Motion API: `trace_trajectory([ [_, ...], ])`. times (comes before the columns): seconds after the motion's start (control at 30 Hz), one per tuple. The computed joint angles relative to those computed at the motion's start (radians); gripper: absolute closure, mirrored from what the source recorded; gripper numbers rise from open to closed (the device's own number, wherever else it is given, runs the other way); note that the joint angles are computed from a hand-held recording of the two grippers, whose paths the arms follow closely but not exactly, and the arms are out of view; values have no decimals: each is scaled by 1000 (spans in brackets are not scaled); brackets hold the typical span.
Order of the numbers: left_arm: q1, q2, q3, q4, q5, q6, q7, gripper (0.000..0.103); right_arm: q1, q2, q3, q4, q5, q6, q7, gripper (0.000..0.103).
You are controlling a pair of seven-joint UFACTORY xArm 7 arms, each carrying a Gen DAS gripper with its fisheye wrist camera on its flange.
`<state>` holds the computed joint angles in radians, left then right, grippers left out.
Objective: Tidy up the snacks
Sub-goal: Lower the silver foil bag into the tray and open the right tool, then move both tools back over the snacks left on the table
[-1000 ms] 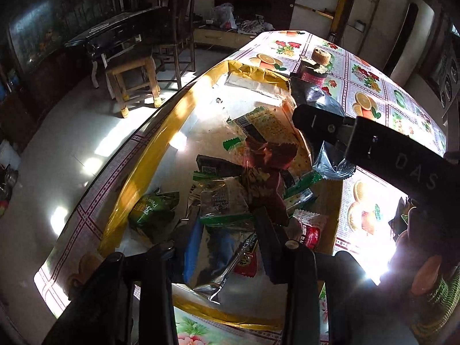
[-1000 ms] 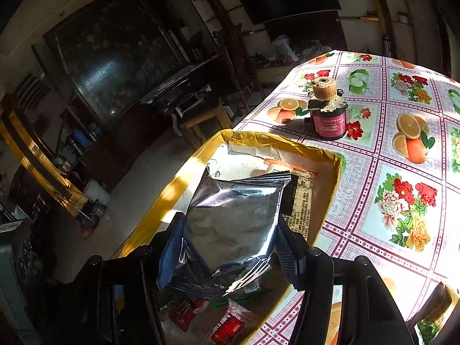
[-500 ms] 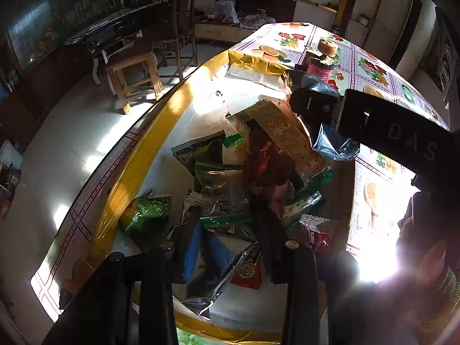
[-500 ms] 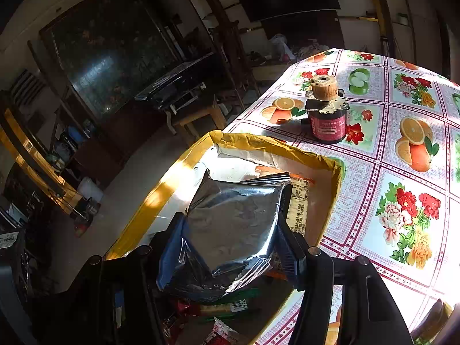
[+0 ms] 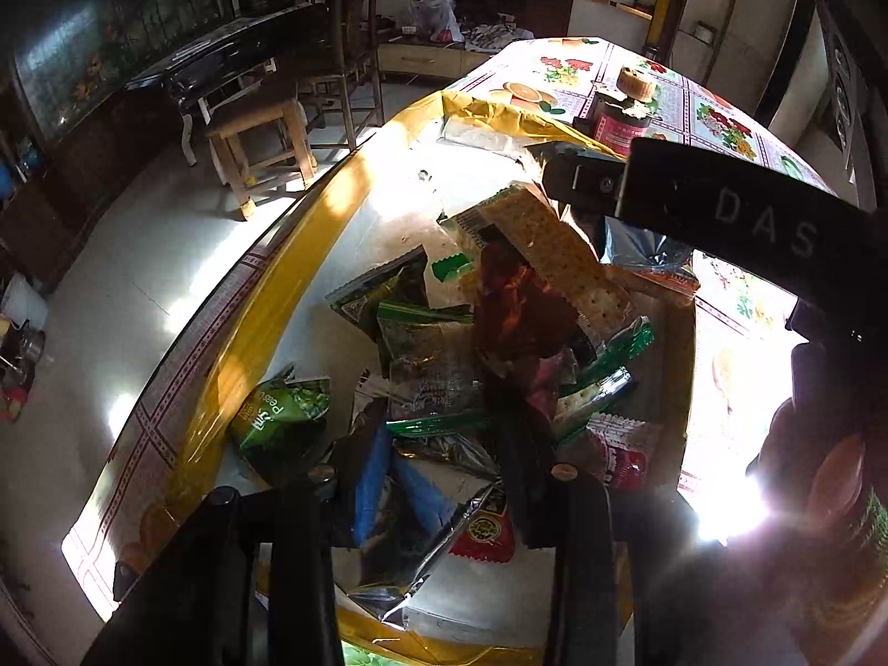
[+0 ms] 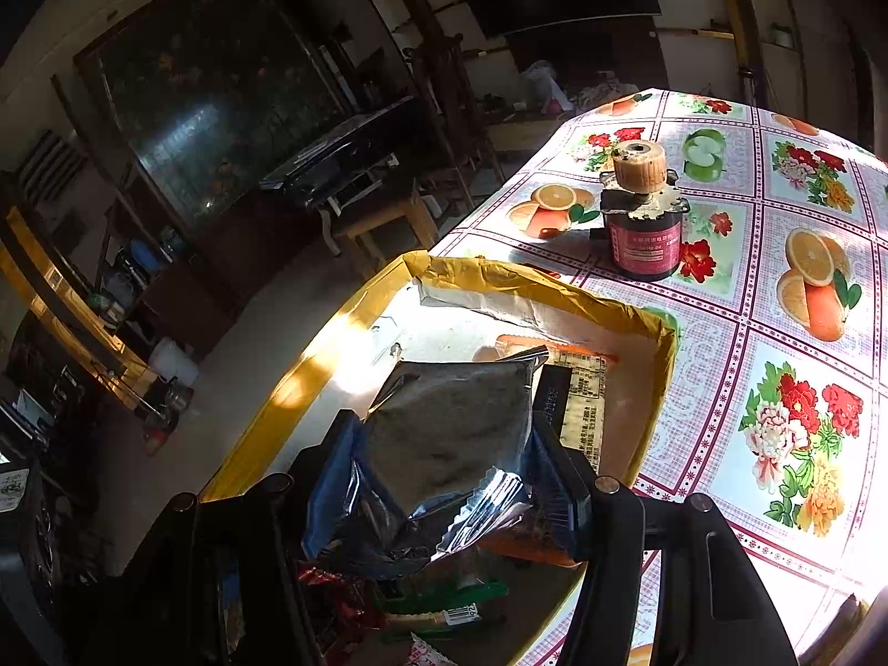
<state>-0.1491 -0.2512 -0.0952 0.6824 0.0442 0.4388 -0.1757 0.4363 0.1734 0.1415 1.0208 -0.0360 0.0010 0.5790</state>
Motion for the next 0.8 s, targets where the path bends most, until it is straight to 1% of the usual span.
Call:
trace_trajectory([
  [0.1, -4, 1, 4, 5, -7, 7, 9, 67, -24, -4, 29, 2, 28, 13, -24, 37],
  [0.2, -10, -12, 9, 0, -23, 6, 28, 67, -7, -17, 11, -10, 17, 11, -5, 37],
  [0.27, -10, -28, 8, -6, -23, 6, 30, 66, 24, -28, -27, -19, -24, 15, 39, 36],
  [0.33, -11, -45, 8, -11, -28, 8, 34, 60, 36, -44, -46, -33, -58, 13, 78, 34],
  [0.4, -6, -64, 3, -19, -20, 6, 28, 55, 57, -65, -75, -49, -121, 13, 144, 32],
  [0.43, -7, -74, 3, -24, -21, 6, 29, 52, 57, -78, -79, -60, -146, 12, 168, 31],
  [0.53, -6, -107, -2, -37, -16, 11, 22, 49, 53, -126, -92, -101, -256, 0, 279, 30],
  [0.6, -8, -126, -5, -44, -16, 16, 19, 47, 37, -163, -93, -130, -361, -2, 382, 29],
  [0.67, -9, -148, -10, -54, -13, 20, 13, 45, 0, -202, -72, -162, -455, -4, 475, 28],
  [0.73, -13, -173, -15, -67, -12, 24, 10, 43, -55, -248, -33, -203, -532, -10, 560, 28],
  [0.8, -11, -195, -25, -77, -4, 24, -5, 40, -122, -308, 15, -259, -576, -20, 618, 27],
])
